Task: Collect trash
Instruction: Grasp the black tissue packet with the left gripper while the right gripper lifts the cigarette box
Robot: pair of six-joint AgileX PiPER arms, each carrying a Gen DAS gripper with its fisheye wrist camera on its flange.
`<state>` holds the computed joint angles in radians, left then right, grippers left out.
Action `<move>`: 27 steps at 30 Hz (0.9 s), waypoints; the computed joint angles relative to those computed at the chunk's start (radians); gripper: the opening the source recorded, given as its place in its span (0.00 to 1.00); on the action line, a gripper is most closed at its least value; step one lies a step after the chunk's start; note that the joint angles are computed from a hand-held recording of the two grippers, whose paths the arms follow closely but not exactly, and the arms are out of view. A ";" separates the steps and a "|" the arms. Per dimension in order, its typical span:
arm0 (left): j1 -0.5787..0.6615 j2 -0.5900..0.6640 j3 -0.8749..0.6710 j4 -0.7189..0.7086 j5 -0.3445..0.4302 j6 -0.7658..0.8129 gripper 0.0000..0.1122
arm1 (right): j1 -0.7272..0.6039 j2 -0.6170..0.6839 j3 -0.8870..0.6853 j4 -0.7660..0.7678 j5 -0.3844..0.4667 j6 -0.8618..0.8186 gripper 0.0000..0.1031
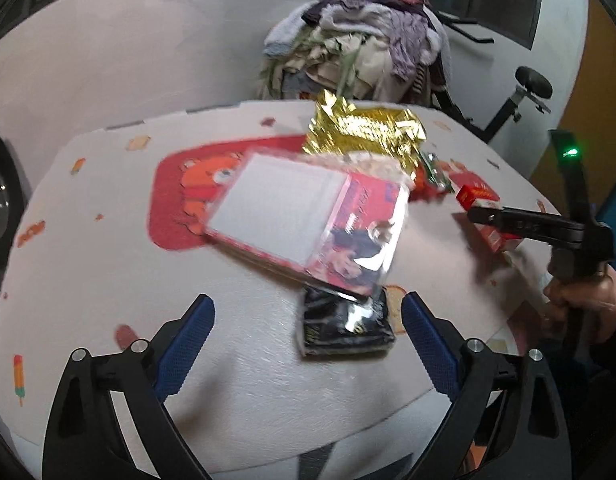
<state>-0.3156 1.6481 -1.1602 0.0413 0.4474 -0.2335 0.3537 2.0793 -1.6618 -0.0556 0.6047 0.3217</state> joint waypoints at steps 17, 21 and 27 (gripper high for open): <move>-0.059 0.126 -0.068 -0.012 0.104 0.052 0.54 | 0.061 -0.239 0.343 0.001 -0.188 -0.008 0.58; -0.034 0.037 0.031 -0.068 0.092 0.087 0.53 | 0.071 -0.278 0.383 0.023 -0.189 -0.022 0.58; -0.047 -0.132 0.155 -0.037 0.083 0.027 0.53 | 0.131 -0.336 0.435 -0.077 -0.187 0.051 0.58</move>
